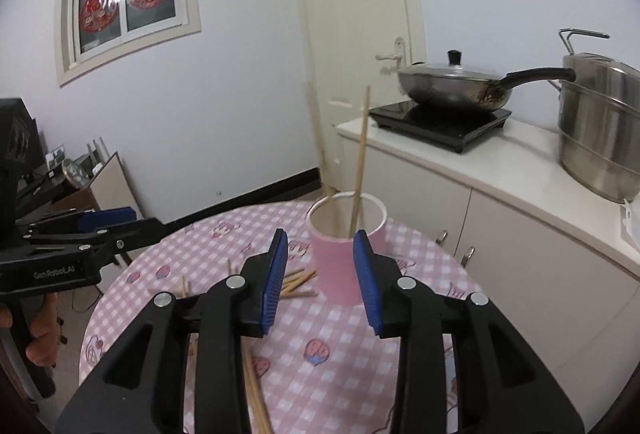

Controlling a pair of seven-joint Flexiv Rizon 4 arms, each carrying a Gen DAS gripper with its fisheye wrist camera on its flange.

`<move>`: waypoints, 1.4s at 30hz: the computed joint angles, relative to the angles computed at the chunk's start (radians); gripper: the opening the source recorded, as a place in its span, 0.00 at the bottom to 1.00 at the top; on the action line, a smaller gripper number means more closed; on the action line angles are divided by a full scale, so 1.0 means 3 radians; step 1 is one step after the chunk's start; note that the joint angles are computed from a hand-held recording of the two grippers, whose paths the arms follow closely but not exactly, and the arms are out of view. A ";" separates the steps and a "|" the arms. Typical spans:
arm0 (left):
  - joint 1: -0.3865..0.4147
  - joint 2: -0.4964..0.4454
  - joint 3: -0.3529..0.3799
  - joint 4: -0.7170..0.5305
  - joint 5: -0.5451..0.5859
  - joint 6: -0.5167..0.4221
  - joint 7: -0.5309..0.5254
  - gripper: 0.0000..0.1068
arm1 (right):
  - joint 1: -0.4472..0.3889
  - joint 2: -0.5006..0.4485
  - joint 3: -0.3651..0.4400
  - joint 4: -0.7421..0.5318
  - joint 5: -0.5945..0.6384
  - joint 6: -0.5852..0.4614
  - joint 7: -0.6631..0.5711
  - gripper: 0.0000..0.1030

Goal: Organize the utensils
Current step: 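Open the right gripper while the left gripper opens, releasing chopsticks into the cup, then move both grippers back down to the chopstick pile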

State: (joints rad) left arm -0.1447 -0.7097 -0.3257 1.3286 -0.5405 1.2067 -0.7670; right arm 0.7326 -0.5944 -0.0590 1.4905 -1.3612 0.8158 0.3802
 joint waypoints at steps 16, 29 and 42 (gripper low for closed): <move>-0.0135 -0.0419 0.0628 -0.0577 0.0519 -0.1072 -0.1102 0.40 | 0.0061 -0.0587 -0.0009 -0.0567 0.1125 0.0362 -0.1072 0.31; -0.0247 -0.0843 0.0769 -0.1315 0.0952 -0.1640 -0.1618 0.24 | 0.0075 -0.0937 -0.0028 -0.1058 0.2038 0.0334 -0.1944 0.31; -0.0172 -0.0950 0.0641 -0.1425 0.0896 -0.1649 -0.1478 0.11 | 0.0000 -0.1458 0.0127 -0.2033 0.2813 -0.0199 -0.2980 0.29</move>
